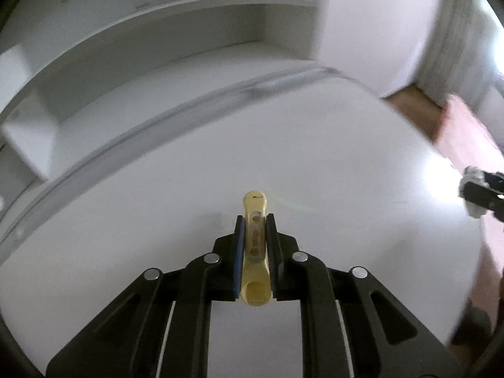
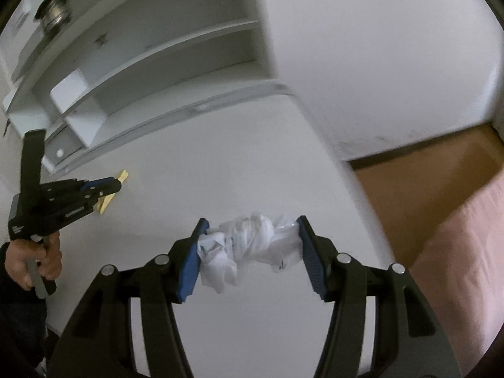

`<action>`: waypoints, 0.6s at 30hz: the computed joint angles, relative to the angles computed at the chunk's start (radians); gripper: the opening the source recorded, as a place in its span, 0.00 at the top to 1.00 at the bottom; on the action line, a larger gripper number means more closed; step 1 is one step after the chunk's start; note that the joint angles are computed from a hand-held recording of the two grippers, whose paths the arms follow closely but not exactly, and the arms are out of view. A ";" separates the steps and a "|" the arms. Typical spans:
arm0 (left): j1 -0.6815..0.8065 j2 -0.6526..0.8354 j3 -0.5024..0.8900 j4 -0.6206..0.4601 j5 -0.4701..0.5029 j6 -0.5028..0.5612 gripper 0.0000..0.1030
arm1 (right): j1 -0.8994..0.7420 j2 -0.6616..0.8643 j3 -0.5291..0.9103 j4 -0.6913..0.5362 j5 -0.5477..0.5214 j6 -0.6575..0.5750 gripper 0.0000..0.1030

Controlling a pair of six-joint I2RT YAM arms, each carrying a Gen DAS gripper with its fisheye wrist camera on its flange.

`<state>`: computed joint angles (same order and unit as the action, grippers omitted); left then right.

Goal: Collect trash
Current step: 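Grasp the white tissue with the right tool while the left grasps the yellow tube, then carry tissue and tube over the bin and open both tools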

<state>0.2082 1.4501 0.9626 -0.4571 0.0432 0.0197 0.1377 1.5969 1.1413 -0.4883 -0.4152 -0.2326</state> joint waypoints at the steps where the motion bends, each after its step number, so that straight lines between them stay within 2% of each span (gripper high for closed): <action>1: -0.066 0.001 0.005 0.003 -0.011 -0.032 0.88 | -0.060 -0.025 -0.030 -0.003 -0.015 -0.018 0.46; 5: -0.358 0.071 0.061 0.030 -0.054 -0.150 0.88 | -0.308 -0.061 -0.098 -0.025 -0.072 -0.106 0.46; 8: -0.523 0.141 0.113 0.054 -0.070 -0.198 0.88 | -0.520 -0.036 -0.114 -0.047 -0.116 -0.194 0.46; 14: -0.800 0.357 0.320 0.065 -0.076 -0.257 0.88 | -0.882 0.138 -0.044 -0.085 -0.150 -0.342 0.46; 18: -0.914 0.513 0.469 0.050 -0.056 -0.275 0.88 | -1.003 0.266 0.007 -0.086 -0.127 -0.398 0.46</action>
